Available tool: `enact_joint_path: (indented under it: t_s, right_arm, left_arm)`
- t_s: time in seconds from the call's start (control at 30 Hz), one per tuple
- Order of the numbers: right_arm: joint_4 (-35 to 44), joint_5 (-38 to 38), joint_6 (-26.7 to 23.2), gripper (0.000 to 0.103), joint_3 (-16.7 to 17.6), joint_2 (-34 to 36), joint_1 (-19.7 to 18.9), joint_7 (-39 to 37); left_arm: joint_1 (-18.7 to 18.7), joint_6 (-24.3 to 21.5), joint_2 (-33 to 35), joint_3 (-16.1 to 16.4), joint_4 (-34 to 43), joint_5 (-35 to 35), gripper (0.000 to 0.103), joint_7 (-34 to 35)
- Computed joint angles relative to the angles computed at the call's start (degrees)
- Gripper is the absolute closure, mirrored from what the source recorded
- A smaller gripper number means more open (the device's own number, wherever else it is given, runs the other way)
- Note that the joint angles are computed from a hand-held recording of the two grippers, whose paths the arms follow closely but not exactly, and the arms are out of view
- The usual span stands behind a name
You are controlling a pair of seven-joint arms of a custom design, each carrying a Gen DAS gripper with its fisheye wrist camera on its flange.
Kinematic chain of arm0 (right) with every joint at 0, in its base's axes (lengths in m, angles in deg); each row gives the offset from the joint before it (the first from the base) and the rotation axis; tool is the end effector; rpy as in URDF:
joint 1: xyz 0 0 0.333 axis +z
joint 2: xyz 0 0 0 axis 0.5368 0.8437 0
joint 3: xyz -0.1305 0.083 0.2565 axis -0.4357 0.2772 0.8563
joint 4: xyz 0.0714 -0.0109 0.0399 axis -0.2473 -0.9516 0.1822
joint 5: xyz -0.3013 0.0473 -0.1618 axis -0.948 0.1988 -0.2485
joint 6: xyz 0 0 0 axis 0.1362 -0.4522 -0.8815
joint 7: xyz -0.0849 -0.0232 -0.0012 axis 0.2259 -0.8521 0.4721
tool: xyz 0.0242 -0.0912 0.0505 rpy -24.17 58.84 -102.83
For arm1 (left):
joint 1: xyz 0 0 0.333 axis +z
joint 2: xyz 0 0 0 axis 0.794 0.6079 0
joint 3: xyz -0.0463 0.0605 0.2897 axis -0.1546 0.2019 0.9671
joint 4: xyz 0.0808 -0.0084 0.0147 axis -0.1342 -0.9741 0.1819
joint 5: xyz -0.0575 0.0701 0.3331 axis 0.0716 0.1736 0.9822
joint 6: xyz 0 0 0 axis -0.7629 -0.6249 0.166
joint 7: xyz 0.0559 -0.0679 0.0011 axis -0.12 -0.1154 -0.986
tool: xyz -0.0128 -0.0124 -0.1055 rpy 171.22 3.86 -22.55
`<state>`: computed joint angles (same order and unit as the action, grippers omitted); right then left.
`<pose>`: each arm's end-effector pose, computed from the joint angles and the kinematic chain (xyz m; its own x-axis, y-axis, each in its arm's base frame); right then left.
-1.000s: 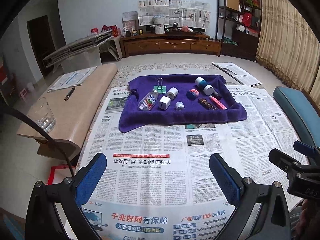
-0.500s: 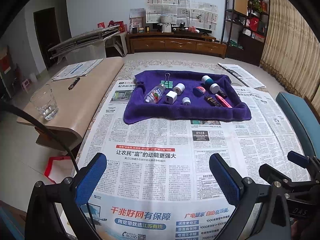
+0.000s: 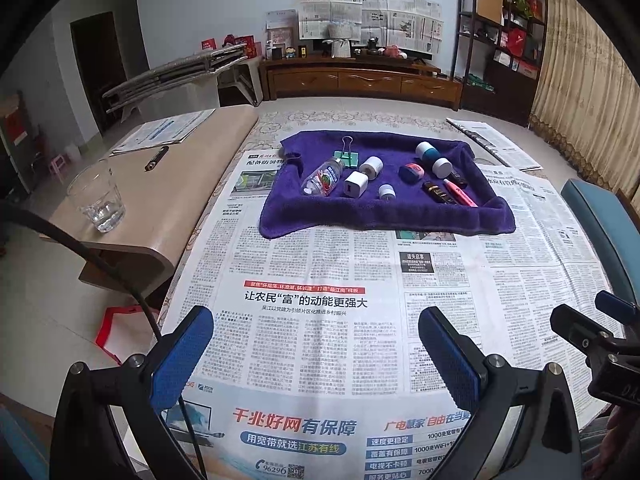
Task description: Organize rigid objects
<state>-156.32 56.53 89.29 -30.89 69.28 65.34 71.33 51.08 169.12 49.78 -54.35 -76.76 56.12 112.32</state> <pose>0.6407 0.3096 0.3798 -0.2248 -0.9649 -0.1358 -0.7807 0.2617 -0.5674 0.6873 -0.1134 0.3841 -0.2061 -0.9775 -0.0458 -0.7388 0.1862 -0.6477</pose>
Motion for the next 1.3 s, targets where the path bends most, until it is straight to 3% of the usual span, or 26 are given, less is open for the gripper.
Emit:
enact_joint_path:
  t_s: [1.3]
  right_arm:
    - [-2.02,-1.34,1.38,0.000,-0.73,-1.35,0.51,1.65]
  left_arm:
    - [0.21,-1.17,-0.07,0.26,0.16,0.11,0.000,-0.40]
